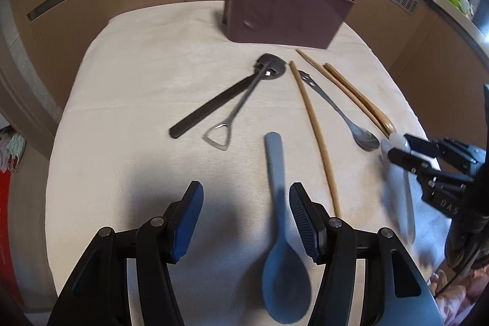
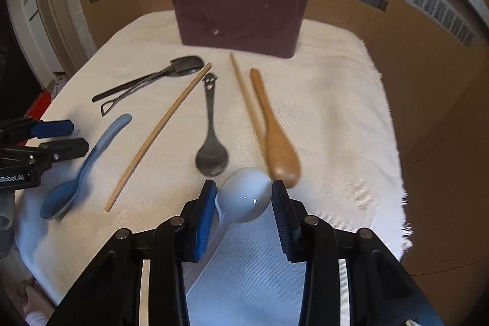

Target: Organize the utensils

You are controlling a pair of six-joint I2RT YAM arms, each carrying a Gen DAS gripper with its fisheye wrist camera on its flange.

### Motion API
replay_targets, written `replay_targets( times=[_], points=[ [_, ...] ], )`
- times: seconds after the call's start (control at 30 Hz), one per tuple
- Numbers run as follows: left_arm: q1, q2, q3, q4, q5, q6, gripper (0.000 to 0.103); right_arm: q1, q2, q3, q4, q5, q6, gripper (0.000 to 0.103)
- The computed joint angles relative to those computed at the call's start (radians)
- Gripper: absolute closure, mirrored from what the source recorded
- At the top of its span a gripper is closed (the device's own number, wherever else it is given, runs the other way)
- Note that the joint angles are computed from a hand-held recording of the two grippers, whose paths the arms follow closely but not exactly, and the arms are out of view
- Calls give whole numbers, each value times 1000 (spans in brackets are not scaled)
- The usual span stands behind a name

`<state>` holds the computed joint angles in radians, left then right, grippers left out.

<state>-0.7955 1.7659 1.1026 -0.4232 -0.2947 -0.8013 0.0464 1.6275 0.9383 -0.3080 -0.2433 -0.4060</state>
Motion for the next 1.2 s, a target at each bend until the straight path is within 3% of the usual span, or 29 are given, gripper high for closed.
replay_targets(
  times=[0.1, 0.2, 0.4, 0.53, 0.9, 1.07, 1.2],
  points=[
    [6, 56, 80, -42, 48, 57, 47, -42, -14, -10, 7, -29, -12, 68],
    [27, 133, 196, -129, 106, 118, 71, -68, -20, -27, 25, -53, -17, 68],
    [71, 293, 443, -331, 144, 198, 81, -77, -15, -52, 65, -98, 7, 68],
    [83, 328, 505, -368, 152, 193, 90, -88, -51, -92, 124, -110, 11, 68],
    [-89, 60, 211, -96, -174, 21, 90, -71, -179, -165, 202, -91, 12, 68],
    [-148, -76, 88, 18, -306, 0, 90, -64, -245, -173, 208, -84, 28, 68],
    [-148, -138, 71, 80, -356, 30, 90, -64, -305, -136, 201, -96, 40, 68]
  ],
)
